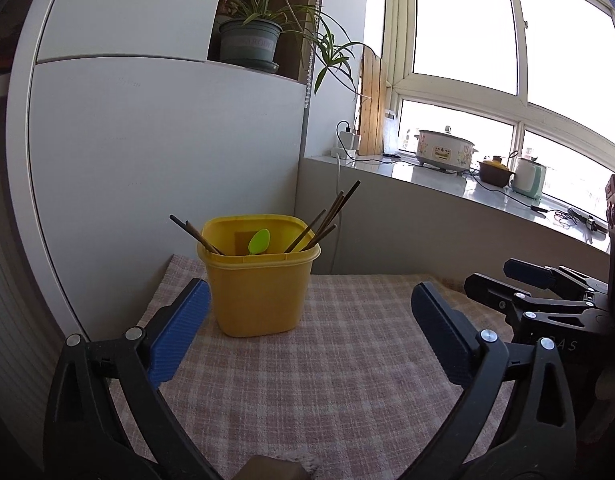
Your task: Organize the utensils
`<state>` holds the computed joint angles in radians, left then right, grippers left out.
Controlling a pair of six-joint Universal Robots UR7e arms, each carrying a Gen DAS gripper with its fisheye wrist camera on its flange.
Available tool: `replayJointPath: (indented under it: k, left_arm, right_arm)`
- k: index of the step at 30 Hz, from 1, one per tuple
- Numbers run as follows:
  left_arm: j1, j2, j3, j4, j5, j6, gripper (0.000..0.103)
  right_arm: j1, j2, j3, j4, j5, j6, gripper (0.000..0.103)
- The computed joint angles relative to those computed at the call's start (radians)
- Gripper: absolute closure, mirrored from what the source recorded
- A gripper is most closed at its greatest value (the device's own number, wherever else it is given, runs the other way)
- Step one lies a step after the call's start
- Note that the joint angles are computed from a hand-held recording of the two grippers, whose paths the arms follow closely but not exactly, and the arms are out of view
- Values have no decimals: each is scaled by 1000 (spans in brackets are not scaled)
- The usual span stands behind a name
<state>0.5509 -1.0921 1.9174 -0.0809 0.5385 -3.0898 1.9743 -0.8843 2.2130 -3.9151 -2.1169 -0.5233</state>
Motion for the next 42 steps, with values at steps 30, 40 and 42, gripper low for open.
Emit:
replayJointPath:
  k: [30,40,42]
  left_arm:
    - [-17,62,-25,69,-100,-107,0]
    - [-16,58,-22,63,-101,-98,0]
    - [-18,57,-21,63,-103,-98,0]
  right_arm:
    - [-30,-11,37,-54,-32,62,18]
    - [-28,-12,40,-51,-31,65,18]
    - [-29,-14,41,-50,-30,67,18]
